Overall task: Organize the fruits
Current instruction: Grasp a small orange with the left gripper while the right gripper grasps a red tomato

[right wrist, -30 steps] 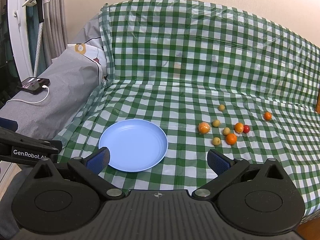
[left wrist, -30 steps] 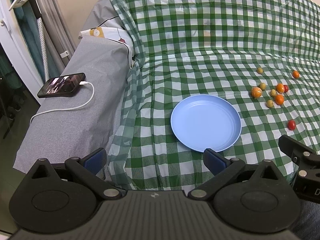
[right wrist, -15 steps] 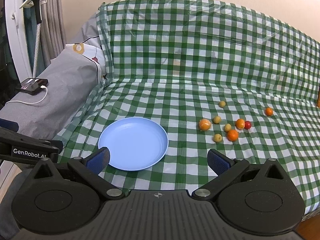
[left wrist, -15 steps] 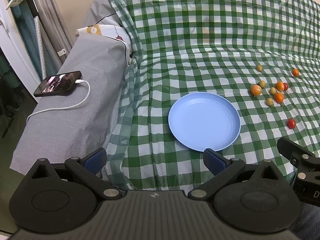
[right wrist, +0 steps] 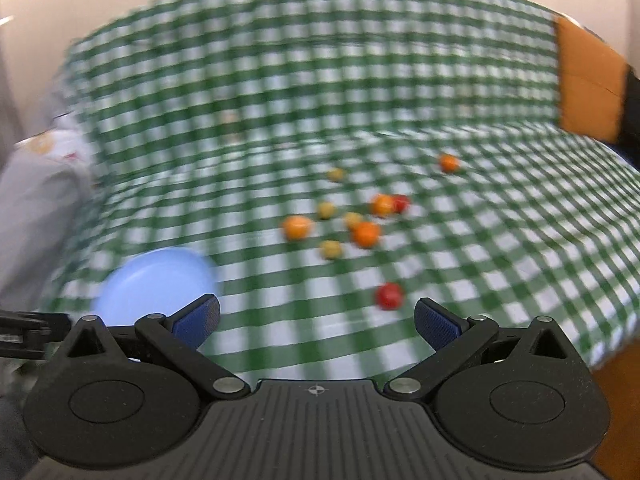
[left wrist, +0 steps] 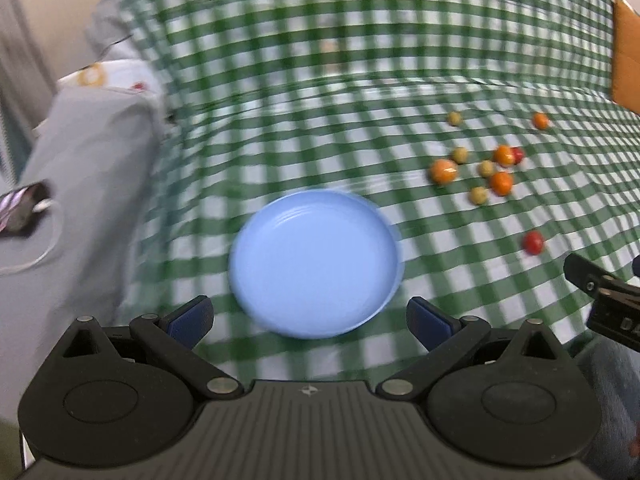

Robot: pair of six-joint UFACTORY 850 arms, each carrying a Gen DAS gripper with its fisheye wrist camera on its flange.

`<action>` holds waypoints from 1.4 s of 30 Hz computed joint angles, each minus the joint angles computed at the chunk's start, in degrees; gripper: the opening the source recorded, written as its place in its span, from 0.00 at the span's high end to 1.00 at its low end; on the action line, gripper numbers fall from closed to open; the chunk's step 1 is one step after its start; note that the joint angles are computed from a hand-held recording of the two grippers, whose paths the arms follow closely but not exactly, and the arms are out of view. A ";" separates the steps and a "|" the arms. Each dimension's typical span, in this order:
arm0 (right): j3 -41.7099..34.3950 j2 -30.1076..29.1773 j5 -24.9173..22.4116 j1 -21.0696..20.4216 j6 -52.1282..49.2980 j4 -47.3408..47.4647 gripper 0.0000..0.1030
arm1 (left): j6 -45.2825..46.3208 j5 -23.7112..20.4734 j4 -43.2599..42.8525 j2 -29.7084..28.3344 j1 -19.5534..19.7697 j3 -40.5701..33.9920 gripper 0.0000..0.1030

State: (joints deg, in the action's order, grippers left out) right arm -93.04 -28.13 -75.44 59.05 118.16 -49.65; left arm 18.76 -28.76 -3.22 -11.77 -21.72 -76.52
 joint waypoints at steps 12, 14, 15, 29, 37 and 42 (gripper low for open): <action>21.10 6.30 17.67 -9.51 7.87 -5.81 0.00 | 0.12 -0.39 -0.01 -22.86 -9.62 -21.94 0.00; 22.23 5.58 20.71 -11.08 7.45 -6.36 0.00 | -1.13 -0.07 1.84 -27.02 -10.90 -26.09 0.00; 22.47 5.14 21.96 -11.74 7.08 -6.41 0.01 | -0.92 -0.18 1.69 -28.69 -11.25 -27.85 0.00; 22.90 1.00 22.44 -12.93 4.05 -8.64 0.00 | -3.30 -18.84 0.58 -54.95 -12.70 -64.66 0.00; 23.02 1.16 21.07 -12.61 4.63 -8.69 0.18 | 3.41 -14.35 -7.56 -50.79 -11.22 -57.67 0.42; 23.29 1.27 19.64 -11.64 7.83 -10.71 0.71 | 6.94 -9.42 -10.20 -46.82 -10.93 -51.02 0.59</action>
State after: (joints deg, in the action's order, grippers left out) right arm -69.75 -26.85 -55.80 47.40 126.00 -60.36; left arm 25.70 -38.19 -13.42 -58.59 -32.65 -127.54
